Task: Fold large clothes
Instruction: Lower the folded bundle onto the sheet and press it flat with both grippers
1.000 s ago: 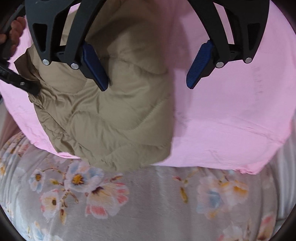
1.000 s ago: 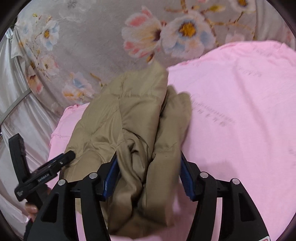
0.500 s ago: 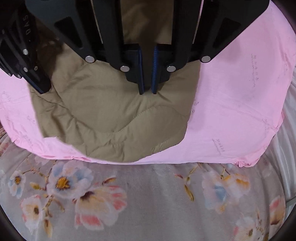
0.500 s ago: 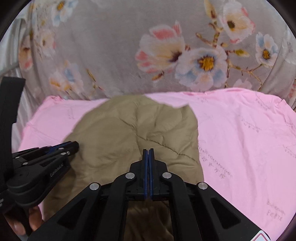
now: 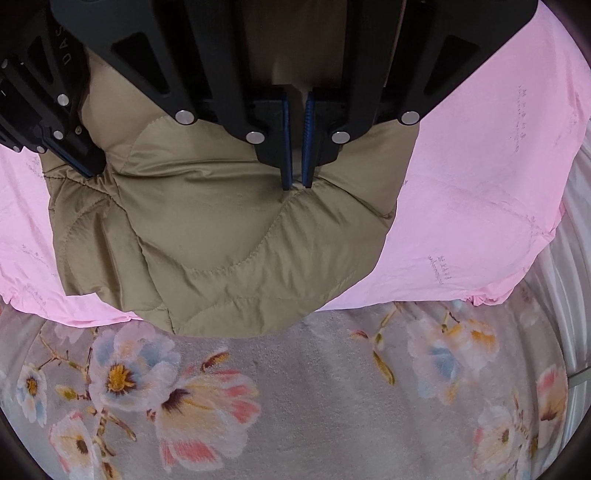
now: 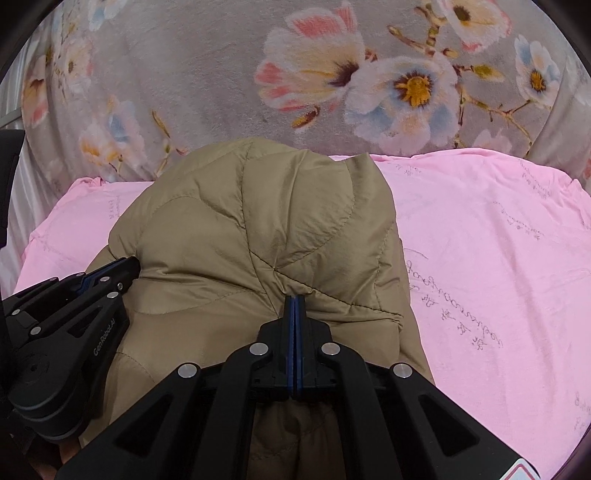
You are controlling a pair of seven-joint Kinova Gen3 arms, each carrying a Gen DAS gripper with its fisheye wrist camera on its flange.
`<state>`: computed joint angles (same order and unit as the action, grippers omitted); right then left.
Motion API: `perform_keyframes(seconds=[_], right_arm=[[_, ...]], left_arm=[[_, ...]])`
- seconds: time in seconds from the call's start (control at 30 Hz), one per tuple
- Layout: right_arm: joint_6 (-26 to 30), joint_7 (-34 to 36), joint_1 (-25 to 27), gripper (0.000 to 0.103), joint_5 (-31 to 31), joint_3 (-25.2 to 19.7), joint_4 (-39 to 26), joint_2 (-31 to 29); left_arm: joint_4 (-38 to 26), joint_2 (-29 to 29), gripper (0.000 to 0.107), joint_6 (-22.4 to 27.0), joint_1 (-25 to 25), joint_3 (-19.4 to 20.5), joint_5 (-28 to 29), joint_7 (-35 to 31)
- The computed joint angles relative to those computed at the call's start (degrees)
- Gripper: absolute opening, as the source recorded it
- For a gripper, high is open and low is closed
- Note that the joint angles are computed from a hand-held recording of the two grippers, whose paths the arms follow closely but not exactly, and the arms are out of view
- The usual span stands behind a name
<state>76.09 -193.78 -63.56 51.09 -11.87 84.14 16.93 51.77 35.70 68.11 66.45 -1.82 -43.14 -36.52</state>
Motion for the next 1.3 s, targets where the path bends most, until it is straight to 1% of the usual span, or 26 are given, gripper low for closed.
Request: perform_keyframes(seconds=[0.2,0.47,0.63,0.73,0.8,0.87,0.9,0.97,1.03,1.1,1.2,1.3], right_arm=[[0.13,0.21,-0.02,0.0,-0.15,0.11,-0.12,0.31],[0.47,0.61,-0.23,0.0,-0.21,0.33,-0.4,0.58],[1.71,1.08,-0.69,0.0,-0.13,0.45,-1.16,1.09],[2.45,0.65,-1.39,0.0,0.5,0.57,-1.26,1.21],[1.95,-0.13,-1.5,0.0,0.94,0.5,-0.49,0.7],[3.32,0.0,-2.09,0.001,0.99,0.1,-1.0,0.56],[5.14,-0.06,-2.55,0.003,0.75,-0.64,-1.74,0.34],[6.72,-2.6,-4.72,0.006,1.22,-1.01,-1.49,-1.01],[8.25,-4.97,-6.2,0.007,1.42,-2.38,-0.88,-2.49],[10.12,-5.18,-6.78,0.007,-0.08,-3.71,-1.3,-3.0],[9.89,-6.23,-6.85,0.007,-2.82,-5.13,-0.57,-3.49],[11.46,-5.01,-7.79,0.007,-4.01,-5.62,-1.51,-1.46]], left_arm=[[1.41,0.28,0.002,-1.05,0.81,-0.75,-1.66,1.99],[1.43,0.46,0.002,-0.6,0.99,-0.6,-2.34,2.3],[1.86,0.34,0.002,-0.73,1.17,-0.65,-2.79,2.82],[3.3,-0.28,0.004,-1.3,1.78,-0.96,-3.69,4.6],[5.46,-1.43,0.005,-2.18,2.23,-0.96,-4.54,6.5],[6.71,-2.04,0.005,-1.3,3.27,-0.76,-5.94,7.46],[7.31,-2.42,0.006,-0.83,3.72,-0.49,-6.58,7.72],[10.44,-4.86,0.006,-0.98,4.59,0.45,-7.41,9.34],[12.85,-7.8,0.006,-0.77,4.27,2.56,-6.61,10.3],[14.96,-10.99,0.006,-0.56,3.16,4.99,-4.58,11.22],[15.87,-12.99,0.006,1.59,1.25,8.03,-1.51,11.1],[15.71,-12.97,0.006,3.7,0.98,9.63,-0.98,10.73]])
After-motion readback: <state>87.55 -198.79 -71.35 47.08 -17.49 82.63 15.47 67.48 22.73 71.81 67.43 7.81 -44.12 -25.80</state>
